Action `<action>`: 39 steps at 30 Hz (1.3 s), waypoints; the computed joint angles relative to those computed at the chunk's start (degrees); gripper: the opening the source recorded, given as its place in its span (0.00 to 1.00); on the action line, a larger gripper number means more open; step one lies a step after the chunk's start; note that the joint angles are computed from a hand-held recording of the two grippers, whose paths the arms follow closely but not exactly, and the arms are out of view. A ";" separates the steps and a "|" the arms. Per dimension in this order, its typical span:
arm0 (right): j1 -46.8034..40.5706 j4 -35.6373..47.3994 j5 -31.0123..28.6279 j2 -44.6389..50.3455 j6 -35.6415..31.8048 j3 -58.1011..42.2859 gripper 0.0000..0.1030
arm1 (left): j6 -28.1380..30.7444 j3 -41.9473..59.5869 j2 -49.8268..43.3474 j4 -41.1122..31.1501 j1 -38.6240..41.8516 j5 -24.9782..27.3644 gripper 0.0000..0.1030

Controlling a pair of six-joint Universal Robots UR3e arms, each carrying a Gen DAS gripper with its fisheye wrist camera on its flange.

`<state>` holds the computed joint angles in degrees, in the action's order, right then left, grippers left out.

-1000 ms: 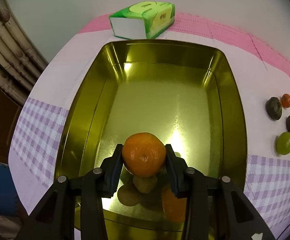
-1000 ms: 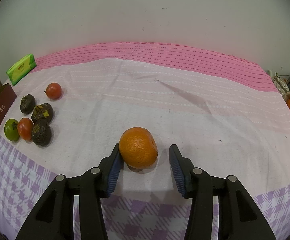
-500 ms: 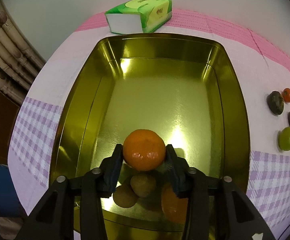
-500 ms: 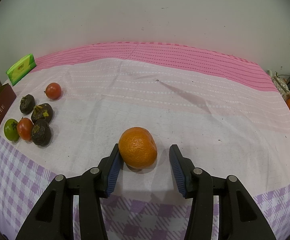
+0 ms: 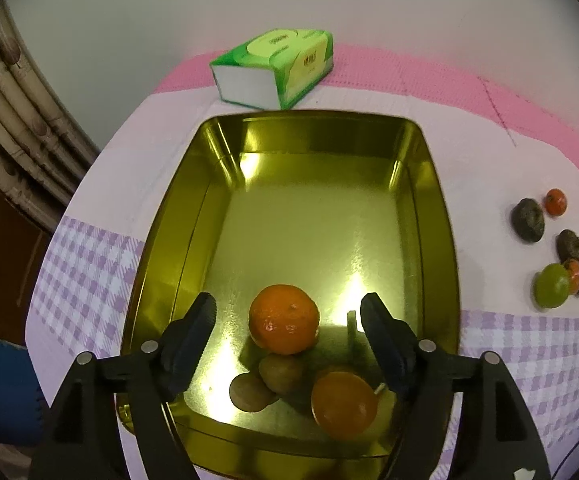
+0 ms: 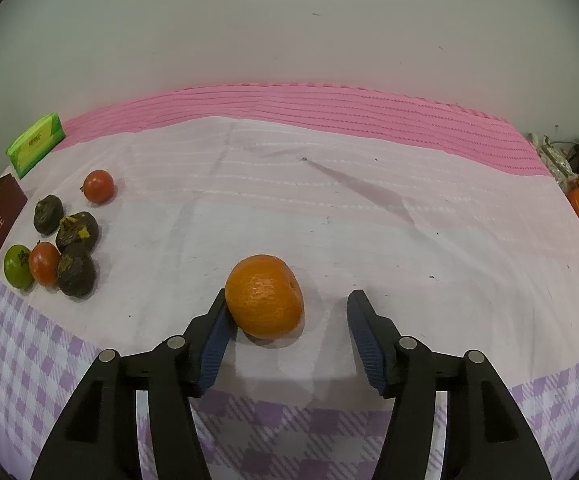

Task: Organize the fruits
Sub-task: 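Carry the mandarin with the left tool into the gold tray and open, then lift the held mandarin with the right tool and swing toward the gold tray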

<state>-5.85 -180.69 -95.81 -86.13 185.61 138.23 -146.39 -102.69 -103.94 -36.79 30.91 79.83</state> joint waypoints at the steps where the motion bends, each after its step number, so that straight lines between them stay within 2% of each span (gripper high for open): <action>1: -0.01 0.04 -0.03 -0.02 -0.02 -0.01 0.57 | 0.06 -0.32 0.51 -0.02 0.17 -0.43 0.73; 6: 0.63 1.10 -0.68 0.31 0.37 -1.11 0.58 | 0.17 -1.01 1.82 0.30 0.82 -1.68 0.83; 12: 0.73 4.04 -0.93 0.40 0.99 -3.09 0.58 | 0.25 -1.43 2.84 -0.22 1.11 -2.49 0.90; 16: 1.31 6.03 -1.58 1.40 1.61 -5.35 0.58 | 0.86 -1.76 3.56 -1.09 1.05 -3.10 0.98; 27: 2.95 10.30 -3.30 2.02 3.37 -8.56 0.52 | 3.17 -3.70 6.44 -1.65 0.94 -4.44 0.99; 39: 5.45 14.70 -5.49 2.20 5.08 -11.24 0.36 | 5.17 -5.94 10.61 -2.66 2.70 -7.14 0.99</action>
<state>-0.41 -165.99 -101.30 -83.93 190.69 126.99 -141.21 -108.63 -93.33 -39.45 33.61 72.68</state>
